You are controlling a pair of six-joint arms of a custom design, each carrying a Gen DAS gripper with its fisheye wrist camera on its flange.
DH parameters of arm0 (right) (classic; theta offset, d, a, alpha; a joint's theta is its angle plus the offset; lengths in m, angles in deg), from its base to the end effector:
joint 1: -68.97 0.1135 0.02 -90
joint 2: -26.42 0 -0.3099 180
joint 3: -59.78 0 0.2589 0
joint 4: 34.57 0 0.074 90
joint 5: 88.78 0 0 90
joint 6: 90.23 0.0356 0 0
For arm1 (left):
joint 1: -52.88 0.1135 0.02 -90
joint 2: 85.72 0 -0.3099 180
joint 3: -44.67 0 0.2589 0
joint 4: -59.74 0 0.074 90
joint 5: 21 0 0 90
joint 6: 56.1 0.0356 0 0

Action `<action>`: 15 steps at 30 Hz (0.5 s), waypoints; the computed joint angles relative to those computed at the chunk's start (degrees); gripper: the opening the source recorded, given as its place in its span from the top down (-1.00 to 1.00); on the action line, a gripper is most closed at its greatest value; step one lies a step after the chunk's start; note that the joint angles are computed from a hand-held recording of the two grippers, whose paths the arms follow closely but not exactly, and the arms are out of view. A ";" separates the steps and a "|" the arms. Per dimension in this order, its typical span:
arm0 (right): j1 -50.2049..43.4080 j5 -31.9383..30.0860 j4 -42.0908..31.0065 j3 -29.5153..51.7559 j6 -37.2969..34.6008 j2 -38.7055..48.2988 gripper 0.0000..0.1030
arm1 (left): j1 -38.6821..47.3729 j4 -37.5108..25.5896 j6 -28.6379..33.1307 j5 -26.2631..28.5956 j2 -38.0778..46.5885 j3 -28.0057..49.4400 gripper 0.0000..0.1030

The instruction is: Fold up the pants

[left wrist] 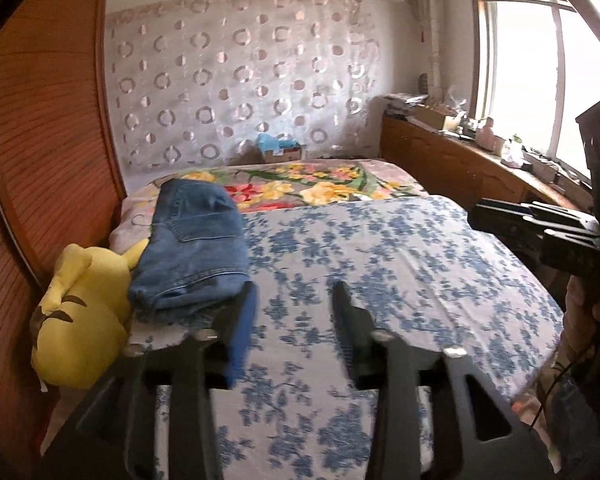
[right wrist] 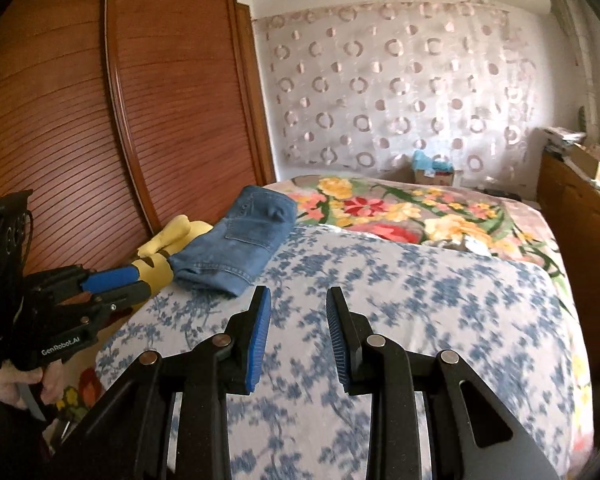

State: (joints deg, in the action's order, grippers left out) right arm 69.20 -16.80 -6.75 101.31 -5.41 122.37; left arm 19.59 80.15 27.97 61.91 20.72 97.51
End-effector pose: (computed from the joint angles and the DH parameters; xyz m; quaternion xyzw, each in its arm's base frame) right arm 0.2992 0.0122 0.1629 -0.1219 0.8355 0.1107 0.5243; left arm 0.2973 -0.1900 0.1425 0.1790 0.8600 -0.1081 0.4655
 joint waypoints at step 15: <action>-5.95 -1.88 2.51 -17.44 0.40 -18.86 0.27 | -8.96 3.23 -2.45 -7.16 -8.68 -6.96 -0.92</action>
State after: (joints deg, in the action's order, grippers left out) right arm 63.25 -18.69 -4.23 83.87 -5.01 103.52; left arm 10.63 83.38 25.53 54.75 12.04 90.55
